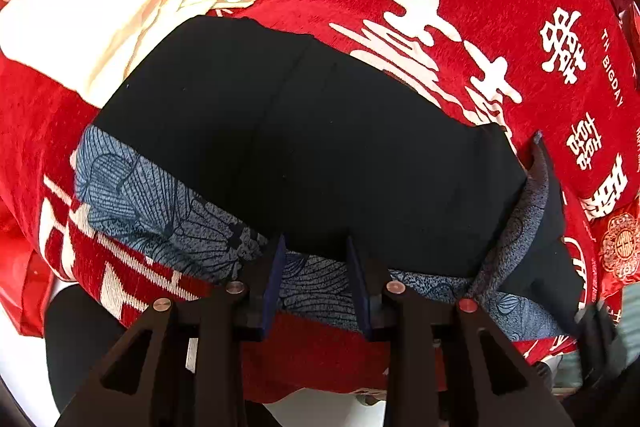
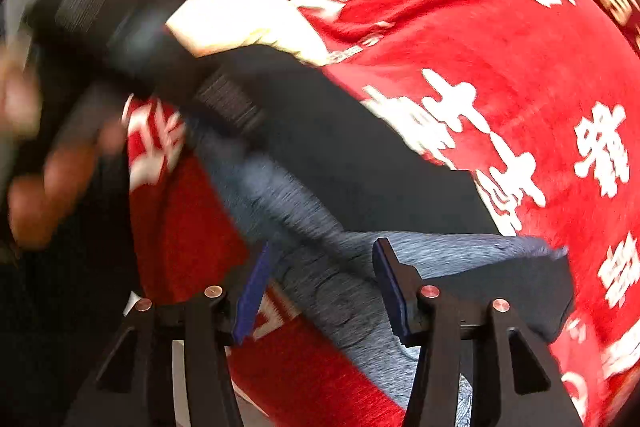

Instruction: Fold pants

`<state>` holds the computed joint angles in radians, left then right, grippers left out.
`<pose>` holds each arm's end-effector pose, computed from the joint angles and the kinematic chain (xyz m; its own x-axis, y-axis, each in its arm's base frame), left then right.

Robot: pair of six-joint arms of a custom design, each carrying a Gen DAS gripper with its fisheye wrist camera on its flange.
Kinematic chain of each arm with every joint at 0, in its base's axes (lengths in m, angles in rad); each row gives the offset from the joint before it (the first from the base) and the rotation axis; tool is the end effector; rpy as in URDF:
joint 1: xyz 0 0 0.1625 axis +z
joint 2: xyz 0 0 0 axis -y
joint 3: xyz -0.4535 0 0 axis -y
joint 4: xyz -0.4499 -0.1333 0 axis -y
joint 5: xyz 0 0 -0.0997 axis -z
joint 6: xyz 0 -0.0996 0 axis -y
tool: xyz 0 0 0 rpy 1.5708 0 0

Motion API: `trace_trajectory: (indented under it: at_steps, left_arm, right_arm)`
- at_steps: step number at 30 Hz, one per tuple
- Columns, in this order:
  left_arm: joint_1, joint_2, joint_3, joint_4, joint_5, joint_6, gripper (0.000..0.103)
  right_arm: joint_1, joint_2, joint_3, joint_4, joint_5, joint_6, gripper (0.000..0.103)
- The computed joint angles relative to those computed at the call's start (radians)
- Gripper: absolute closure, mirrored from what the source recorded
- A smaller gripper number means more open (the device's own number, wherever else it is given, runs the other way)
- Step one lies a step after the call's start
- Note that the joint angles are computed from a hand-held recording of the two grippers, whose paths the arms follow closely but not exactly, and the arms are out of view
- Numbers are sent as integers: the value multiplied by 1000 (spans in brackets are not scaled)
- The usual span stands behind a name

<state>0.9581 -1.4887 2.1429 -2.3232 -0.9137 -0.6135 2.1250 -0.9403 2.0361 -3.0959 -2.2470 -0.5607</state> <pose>-0.1294 -0.5216 0.2720 -0.8873 -0.1365 -0.4406 0.0752 0.8996 -0.4301 0.3741 -0.4695 0.0996 -0.4233 -0.5712 0.7033 -0.8308 0.5543 -0.0499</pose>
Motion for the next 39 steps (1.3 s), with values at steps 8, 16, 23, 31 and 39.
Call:
trace_trajectory:
  at_steps: [8,16,23,31,39]
  left_arm:
    - [-13,4,4,4,17,-15,69]
    - [-41,37,-32,114,76,-49,69]
    - [-107,127,-65,84,-3,59,61]
    - [-166,288,-111,48,-28,218,23]
    - [-155,315,-130,92,-18,193,23]
  right_arm:
    - [-59,69,-230,296,-37,287,50]
    - [-72,-5,-82,273,-34,378,50]
    - [-113,-165,7,243,13,493,49]
    - [-262,-213,-117,271,54,698,3]
    - [-307,-39,-382,581,-53,871,3]
